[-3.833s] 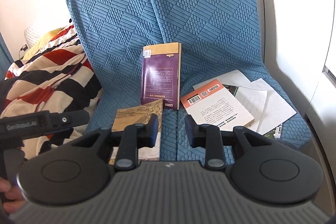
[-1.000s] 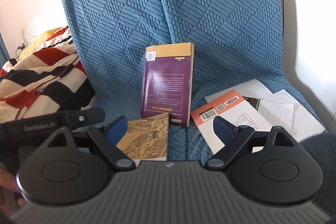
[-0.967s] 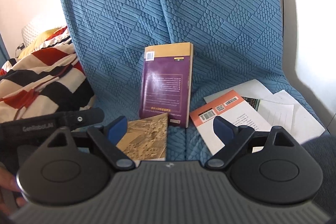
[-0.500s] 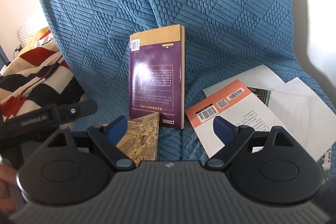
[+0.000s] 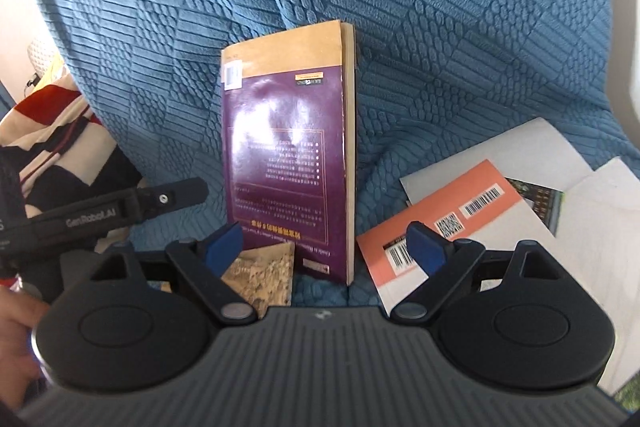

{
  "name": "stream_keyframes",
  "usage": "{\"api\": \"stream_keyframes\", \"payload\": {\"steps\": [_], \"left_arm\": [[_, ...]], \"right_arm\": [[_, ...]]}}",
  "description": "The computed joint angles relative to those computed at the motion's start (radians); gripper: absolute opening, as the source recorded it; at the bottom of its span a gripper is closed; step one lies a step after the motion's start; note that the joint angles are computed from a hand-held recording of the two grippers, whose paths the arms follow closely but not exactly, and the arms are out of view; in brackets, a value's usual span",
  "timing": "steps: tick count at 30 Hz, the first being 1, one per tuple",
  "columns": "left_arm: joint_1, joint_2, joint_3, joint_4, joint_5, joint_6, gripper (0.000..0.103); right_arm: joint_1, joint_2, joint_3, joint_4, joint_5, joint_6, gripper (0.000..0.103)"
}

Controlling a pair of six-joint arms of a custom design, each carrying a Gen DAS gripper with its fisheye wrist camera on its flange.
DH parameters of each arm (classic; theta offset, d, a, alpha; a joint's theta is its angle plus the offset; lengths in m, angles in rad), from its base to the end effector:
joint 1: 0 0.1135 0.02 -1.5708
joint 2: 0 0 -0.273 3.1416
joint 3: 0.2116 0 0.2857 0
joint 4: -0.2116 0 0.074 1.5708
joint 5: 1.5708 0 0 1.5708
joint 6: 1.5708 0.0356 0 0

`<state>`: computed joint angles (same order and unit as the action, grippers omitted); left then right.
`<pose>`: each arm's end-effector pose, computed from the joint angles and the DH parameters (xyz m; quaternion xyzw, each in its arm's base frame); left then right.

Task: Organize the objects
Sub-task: 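Close the right gripper on the purple paperback's spine edge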

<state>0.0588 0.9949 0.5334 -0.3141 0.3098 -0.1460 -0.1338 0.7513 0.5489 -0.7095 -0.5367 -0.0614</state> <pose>0.2254 0.0024 0.1963 -0.0337 0.9123 -0.1588 0.3760 0.1711 -0.0047 0.2198 -0.0527 0.9149 0.2193 0.3349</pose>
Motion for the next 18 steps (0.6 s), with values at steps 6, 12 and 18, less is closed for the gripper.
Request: {"api": "stream_keyframes", "payload": {"steps": [6,12,18], "left_arm": [[-0.001,0.185,0.088,0.037,0.015,0.136,0.102],[0.023,0.345,0.153,0.086,0.057,0.132,0.102],[-0.005,0.449,0.178,0.141,0.043,0.195,0.103]], "right_arm": [[0.070,0.159,0.030,0.124,0.019,0.046,0.090],[0.130,0.294,0.063,0.218,0.058,0.092,0.090],[0.147,0.394,0.078,0.288,0.064,0.134,0.089]]}}
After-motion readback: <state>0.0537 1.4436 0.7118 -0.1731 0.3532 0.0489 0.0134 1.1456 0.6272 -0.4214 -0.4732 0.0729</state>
